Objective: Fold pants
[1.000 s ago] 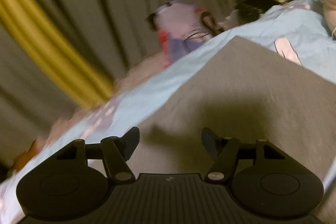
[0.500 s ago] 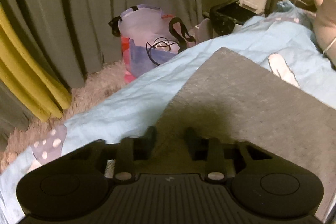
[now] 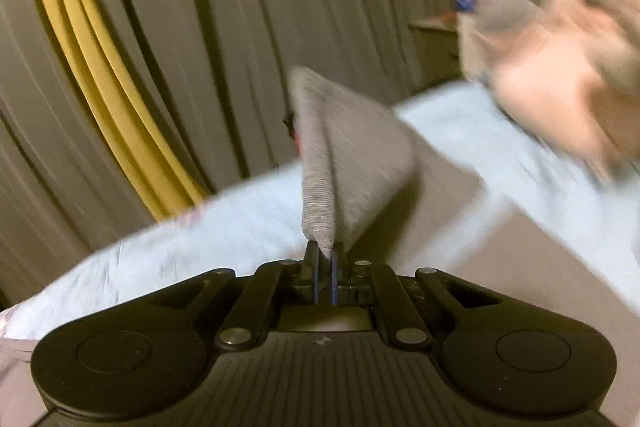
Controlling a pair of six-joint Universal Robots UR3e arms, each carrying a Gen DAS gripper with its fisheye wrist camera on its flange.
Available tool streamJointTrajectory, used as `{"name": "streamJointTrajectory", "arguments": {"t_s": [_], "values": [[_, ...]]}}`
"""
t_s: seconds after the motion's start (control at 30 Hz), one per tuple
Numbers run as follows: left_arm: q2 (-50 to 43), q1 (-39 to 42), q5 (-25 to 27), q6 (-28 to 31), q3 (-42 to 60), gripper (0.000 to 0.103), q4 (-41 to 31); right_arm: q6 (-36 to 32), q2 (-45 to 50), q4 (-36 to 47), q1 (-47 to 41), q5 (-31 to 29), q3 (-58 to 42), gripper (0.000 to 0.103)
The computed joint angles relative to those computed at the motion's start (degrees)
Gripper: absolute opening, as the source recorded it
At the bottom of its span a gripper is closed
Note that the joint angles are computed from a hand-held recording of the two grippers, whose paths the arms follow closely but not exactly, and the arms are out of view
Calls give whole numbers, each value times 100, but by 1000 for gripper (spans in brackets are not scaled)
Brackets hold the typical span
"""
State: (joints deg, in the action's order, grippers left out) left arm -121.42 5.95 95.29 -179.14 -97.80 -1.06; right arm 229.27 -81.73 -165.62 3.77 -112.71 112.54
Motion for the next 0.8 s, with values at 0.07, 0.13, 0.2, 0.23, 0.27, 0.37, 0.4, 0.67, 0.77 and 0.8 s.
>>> {"name": "streamJointTrajectory", "arguments": {"t_s": [0.07,0.13,0.2,0.23,0.27,0.37,0.4,0.67,0.77,0.8], "values": [[107,43,-53,-33,-55,103,-111,604,-299,7,149,111,788,6],[244,83,-85,-79,-157,103,-194,1179,-374,481,82,321,1037,6],[389,127,-144,-108,-296,103,-200,1176,-456,250,-101,457,1282,6],[443,129,-132,-123,-337,103,-225,1271,-547,44,-154,399,1394,8],[480,132,-112,-148,-354,103,-262,1256,-607,-160,-169,288,1477,15],[550,147,-65,-280,-366,103,-403,1177,-370,-17,166,-547,1261,62],[565,153,-69,-308,-360,103,-450,930,-237,127,235,-704,1104,62],[572,163,16,-362,-359,103,-117,-1492,1449,373,1220,-2466,-502,57],[556,237,-176,-386,-239,103,-101,-1783,2034,868,1176,-2707,-1115,45],[552,281,-275,-385,-153,103,-193,-1787,2088,938,1060,-2610,-1160,28]]}}
